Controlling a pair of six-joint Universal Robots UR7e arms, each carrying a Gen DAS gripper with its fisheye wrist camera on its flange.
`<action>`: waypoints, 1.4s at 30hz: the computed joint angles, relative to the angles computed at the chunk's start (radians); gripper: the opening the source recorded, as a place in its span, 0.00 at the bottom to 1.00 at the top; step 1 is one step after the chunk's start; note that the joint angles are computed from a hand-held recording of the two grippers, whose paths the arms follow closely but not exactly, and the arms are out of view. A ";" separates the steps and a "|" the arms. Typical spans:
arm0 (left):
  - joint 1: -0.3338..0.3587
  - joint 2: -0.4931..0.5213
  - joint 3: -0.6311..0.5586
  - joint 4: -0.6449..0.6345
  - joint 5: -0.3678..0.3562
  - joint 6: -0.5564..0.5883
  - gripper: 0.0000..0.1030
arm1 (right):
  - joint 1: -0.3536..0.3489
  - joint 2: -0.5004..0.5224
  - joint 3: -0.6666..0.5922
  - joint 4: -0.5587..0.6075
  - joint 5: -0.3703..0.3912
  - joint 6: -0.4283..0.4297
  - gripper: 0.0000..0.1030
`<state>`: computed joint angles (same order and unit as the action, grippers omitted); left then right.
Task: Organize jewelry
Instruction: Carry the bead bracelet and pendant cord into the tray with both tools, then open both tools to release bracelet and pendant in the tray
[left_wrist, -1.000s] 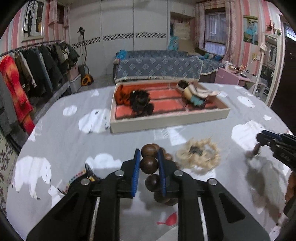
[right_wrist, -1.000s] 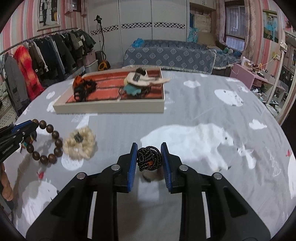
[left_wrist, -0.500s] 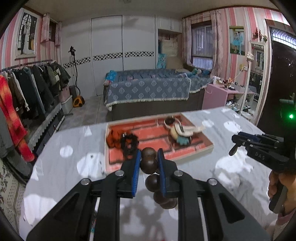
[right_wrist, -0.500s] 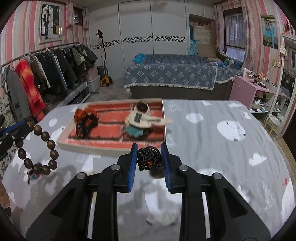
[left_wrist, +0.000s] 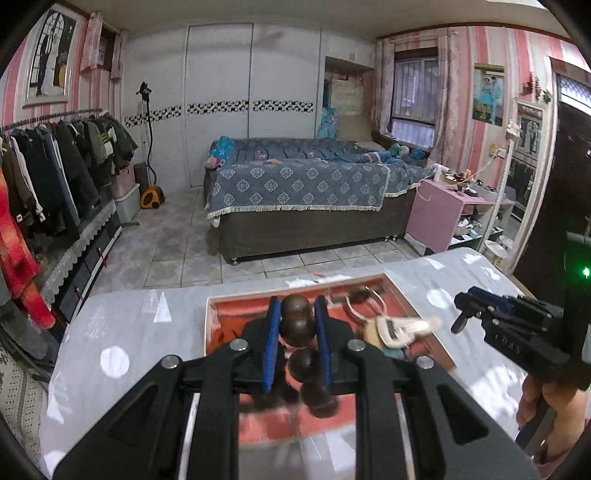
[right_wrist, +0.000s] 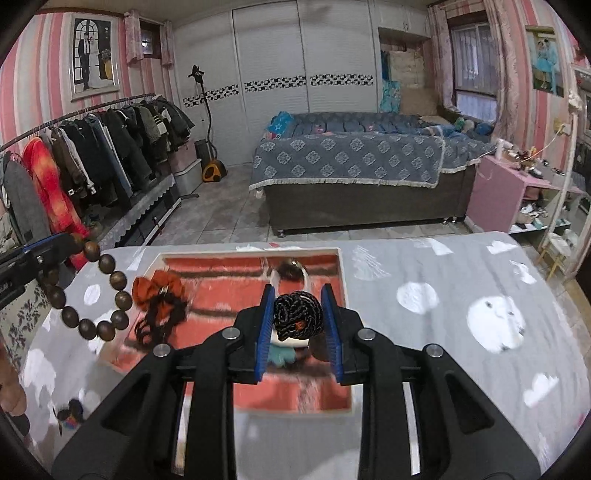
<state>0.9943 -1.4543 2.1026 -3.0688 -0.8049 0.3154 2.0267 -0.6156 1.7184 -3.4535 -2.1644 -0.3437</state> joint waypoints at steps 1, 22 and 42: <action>0.020 0.031 -0.038 0.010 -0.007 0.008 0.19 | -0.007 0.017 -0.033 0.024 0.005 0.001 0.25; 0.244 0.324 -0.379 0.139 -0.004 -0.029 0.19 | -0.071 0.240 -0.430 0.338 -0.007 0.011 0.25; 0.282 0.398 -0.400 0.145 0.087 -0.017 0.19 | -0.100 0.310 -0.517 0.478 -0.128 0.074 0.26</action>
